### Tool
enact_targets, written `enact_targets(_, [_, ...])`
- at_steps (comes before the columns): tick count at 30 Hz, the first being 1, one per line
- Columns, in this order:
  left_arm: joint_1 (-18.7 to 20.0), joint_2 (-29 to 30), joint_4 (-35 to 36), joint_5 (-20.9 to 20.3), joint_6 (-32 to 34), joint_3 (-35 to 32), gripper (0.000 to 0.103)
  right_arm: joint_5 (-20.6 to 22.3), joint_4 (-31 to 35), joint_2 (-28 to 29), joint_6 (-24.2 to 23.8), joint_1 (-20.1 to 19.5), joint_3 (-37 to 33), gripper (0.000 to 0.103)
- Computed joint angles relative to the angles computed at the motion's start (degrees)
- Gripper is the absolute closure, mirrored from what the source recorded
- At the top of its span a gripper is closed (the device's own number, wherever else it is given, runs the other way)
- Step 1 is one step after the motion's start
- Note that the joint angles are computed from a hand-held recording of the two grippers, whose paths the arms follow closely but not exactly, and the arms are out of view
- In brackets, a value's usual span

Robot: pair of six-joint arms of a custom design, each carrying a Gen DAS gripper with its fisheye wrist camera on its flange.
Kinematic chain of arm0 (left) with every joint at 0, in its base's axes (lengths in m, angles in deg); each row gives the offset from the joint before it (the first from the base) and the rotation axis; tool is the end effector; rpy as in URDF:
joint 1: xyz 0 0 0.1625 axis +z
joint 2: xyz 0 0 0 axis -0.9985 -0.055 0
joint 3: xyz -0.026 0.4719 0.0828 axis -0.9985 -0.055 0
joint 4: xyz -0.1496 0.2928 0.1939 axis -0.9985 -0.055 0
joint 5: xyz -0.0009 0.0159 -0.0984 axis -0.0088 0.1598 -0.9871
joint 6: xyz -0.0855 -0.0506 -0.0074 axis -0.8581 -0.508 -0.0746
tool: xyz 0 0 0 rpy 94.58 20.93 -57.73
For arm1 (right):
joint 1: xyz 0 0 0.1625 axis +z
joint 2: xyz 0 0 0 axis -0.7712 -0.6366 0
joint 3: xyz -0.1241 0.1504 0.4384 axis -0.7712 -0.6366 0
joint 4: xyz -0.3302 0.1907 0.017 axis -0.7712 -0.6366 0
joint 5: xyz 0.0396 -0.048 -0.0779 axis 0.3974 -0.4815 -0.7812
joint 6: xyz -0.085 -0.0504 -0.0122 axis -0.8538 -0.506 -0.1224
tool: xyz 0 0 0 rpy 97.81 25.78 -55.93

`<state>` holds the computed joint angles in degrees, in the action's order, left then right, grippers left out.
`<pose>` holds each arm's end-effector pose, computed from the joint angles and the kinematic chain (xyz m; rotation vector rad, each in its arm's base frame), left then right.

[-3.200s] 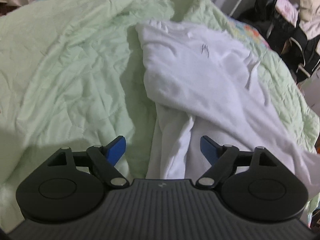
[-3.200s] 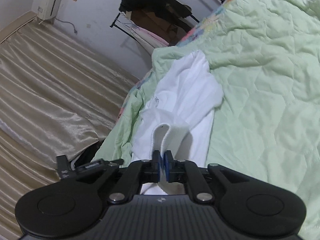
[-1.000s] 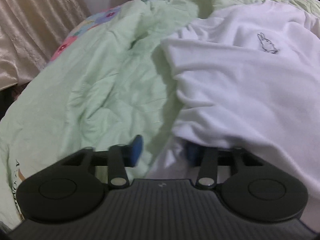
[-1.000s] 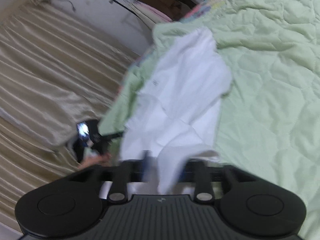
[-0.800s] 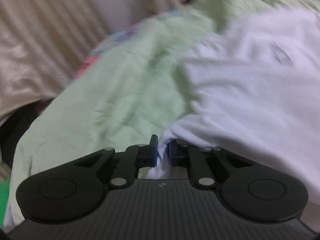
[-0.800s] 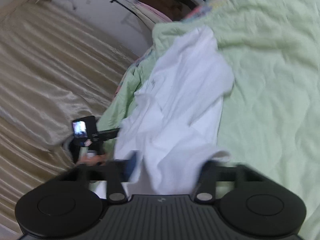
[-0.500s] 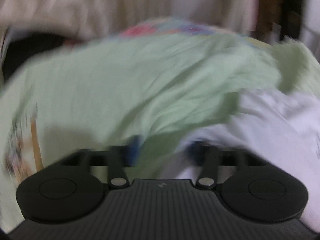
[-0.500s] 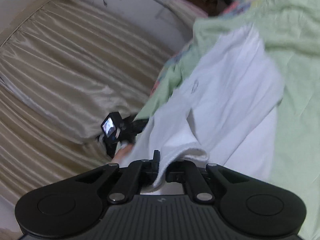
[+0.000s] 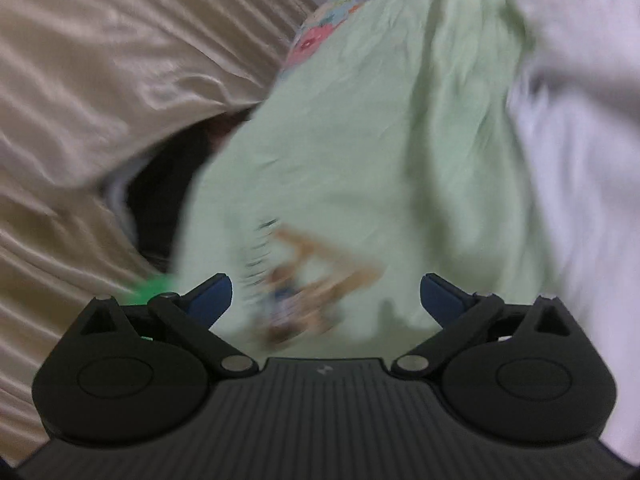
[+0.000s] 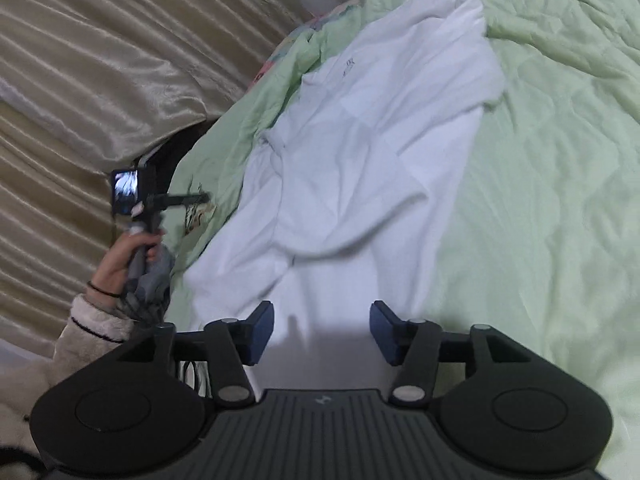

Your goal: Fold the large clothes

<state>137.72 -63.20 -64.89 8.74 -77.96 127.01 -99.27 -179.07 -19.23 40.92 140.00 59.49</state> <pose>-0.0959 -0.4784 0.3337 0.1412 1.6391 -0.4134 0.1332 -0.4402 0.3425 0.6202 -3.0650 0.2839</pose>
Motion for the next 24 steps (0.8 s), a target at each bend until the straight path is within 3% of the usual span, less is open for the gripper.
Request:
enact_targets(3, [-3.43, -10.1, -15.68, -9.38, 16.85, 6.41, 0.0, 0.1, 7.09, -3.28, 0.33, -0.78, -1.28, 0.047])
enact_targets(7, [-7.08, -23.49, -39.27, -22.99, 24.98, 15.89, 0.0, 1.9, 11.85, -6.65, 0.9, -3.16, -1.15, 0.043])
enact_targets(9, [-9.65, -27.45, -51.27, -25.72, 28.55, 22.88, 0.0, 1.9, 9.17, -7.08, 0.93, -4.03, 0.79, 0.043])
enact_targets(11, [-9.59, -27.72, -63.27, -25.6, 32.96, 28.48, 0.0, 1.26, 4.9, -6.93, 0.87, -4.37, 3.11, 0.043])
enact_targets(15, [-6.38, -22.15, -87.01, -27.76, 40.21, 36.31, 0.0, 1.28, -3.61, -6.29, -0.89, -4.69, 7.29, 0.043])
enact_targets(17, [-4.21, -19.53, -93.15, -31.49, 44.44, 37.07, 0.003, 1.23, -4.65, -7.37, -2.26, -4.96, 8.42, 0.043])
enact_targets(18, [-4.86, -17.97, -93.55, -31.24, 46.0, 37.32, 0.004, 0.96, -4.87, -8.28, -3.5, -4.97, 9.05, 0.043])
enact_targets(21, [-8.42, -15.39, -91.8, -28.49, 47.12, 37.79, 0.029, 0.99, -4.6, -9.23, -5.56, -5.52, 9.61, 0.043])
enact_targets(22, [-8.44, -15.29, -92.86, -29.19, 47.41, 37.74, 0.051, 1.37, -4.52, -9.32, -6.29, -5.67, 9.83, 0.044])
enact_targets(23, [-8.18, -15.27, -93.46, -29.91, 47.26, 37.42, 0.067, 1.05, -4.88, -9.03, -7.45, -5.28, 10.04, 0.046])
enact_targets(24, [-7.91, -15.24, -93.79, -30.56, 46.93, 37.0, 0.072, 0.24, -5.26, -8.47, -9.31, -4.45, 10.08, 0.064])
